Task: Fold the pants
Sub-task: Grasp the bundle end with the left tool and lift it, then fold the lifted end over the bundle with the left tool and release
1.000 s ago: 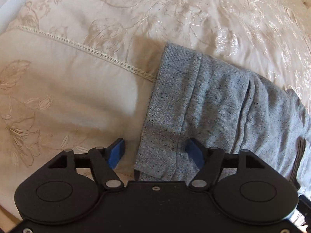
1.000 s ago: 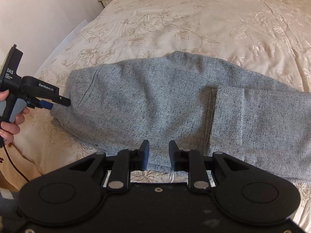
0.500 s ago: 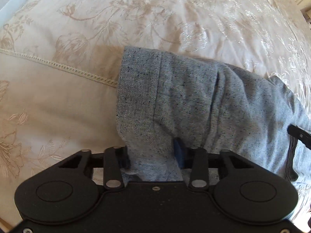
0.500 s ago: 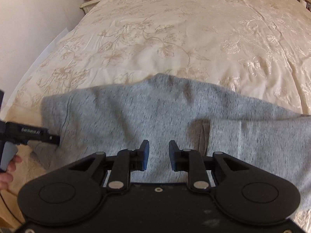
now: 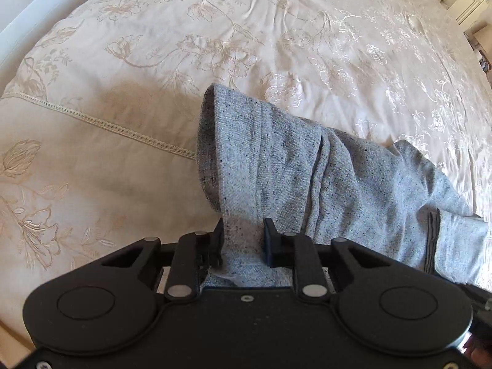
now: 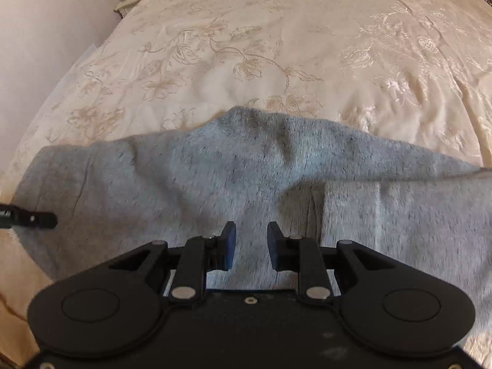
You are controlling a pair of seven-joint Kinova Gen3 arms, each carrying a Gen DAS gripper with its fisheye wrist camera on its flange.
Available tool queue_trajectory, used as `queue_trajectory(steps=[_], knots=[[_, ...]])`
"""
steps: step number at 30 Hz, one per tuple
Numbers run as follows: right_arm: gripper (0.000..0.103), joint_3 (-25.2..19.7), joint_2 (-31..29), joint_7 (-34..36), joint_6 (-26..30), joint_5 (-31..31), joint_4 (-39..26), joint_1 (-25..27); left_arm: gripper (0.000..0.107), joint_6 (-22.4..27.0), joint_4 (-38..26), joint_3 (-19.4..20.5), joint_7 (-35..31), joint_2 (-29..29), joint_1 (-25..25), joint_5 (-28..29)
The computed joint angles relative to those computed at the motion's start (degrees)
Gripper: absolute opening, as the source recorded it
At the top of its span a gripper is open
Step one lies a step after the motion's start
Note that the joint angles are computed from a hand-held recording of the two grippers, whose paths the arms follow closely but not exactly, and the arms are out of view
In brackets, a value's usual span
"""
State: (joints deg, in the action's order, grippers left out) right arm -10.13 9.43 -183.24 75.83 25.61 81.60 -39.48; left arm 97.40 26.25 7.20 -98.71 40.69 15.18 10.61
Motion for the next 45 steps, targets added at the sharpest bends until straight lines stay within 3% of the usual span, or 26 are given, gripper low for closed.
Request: queue_trajectory(steps=[4,8,11,15,21,22,25,27,30,34,38,41,45], knots=[[0.024,-2.22,1.49,-1.18,2.40,-4.30,-0.72,-1.27,0.027,-1.23,2.65,-0.13,0.09,-1.88,0.34,-0.24],[0.024,-0.95,3.45,-1.51,-1.44,-5.94,2.87,-3.27,0.026,-3.80,5.33,-0.48,0.23,-4.90,1.88,-1.53],[0.026,-0.34,2.51,2.95,-3.46,-8.00,3.45,-1.34,0.025,-4.29,5.16,-0.31,1.06,-6.92,3.27,-2.13],[0.026,-0.70,-3.35,1.81,-9.86,-7.64,8.62,0.03,0.022,-2.86,1.36,-0.25,3.63,-8.77,7.40,-3.61],[0.026,-6.14,-14.66,-7.30,-15.02,-1.14,17.47,1.53,0.020,-1.49,-4.87,-0.74,9.54,-9.82,19.98,-7.83],[0.026,-6.99,-16.96,-8.01,-15.22,-1.19,19.05,2.15,0.014,-1.45,-5.95,-0.50,10.48,-9.46,22.27,-8.00],[0.026,-9.01,-22.68,-7.98,-13.56,-2.36,22.77,4.03,0.001,-2.94,-6.99,0.42,11.62,-8.16,28.88,-7.63],[0.026,-10.37,-27.53,-8.07,-10.48,-4.36,25.05,5.10,0.000,-5.43,-5.05,0.77,12.68,-7.35,33.17,-7.42],[0.026,-11.61,-33.81,-8.91,-6.52,-7.84,28.27,7.22,0.001,-4.92,-5.32,2.38,14.76,-4.04,37.79,-5.26],[0.027,-11.04,-40.98,-6.97,-2.18,-12.16,31.61,9.22,0.011,-7.11,3.04,0.67,15.94,-6.76,43.37,-8.72],[0.027,-10.60,-46.46,-3.91,0.64,-13.83,32.07,11.23,0.015,-9.91,13.33,-0.77,19.85,-12.07,43.11,-14.22],[0.029,-7.87,-48.49,0.27,-1.61,-13.46,33.68,11.66,0.015,-9.39,17.87,-2.66,22.95,-14.00,43.23,-21.21],[0.034,-3.16,-48.04,5.99,-7.87,-12.67,34.70,12.18,0.015,-9.05,23.16,-3.01,26.96,-16.38,39.45,-24.41]])
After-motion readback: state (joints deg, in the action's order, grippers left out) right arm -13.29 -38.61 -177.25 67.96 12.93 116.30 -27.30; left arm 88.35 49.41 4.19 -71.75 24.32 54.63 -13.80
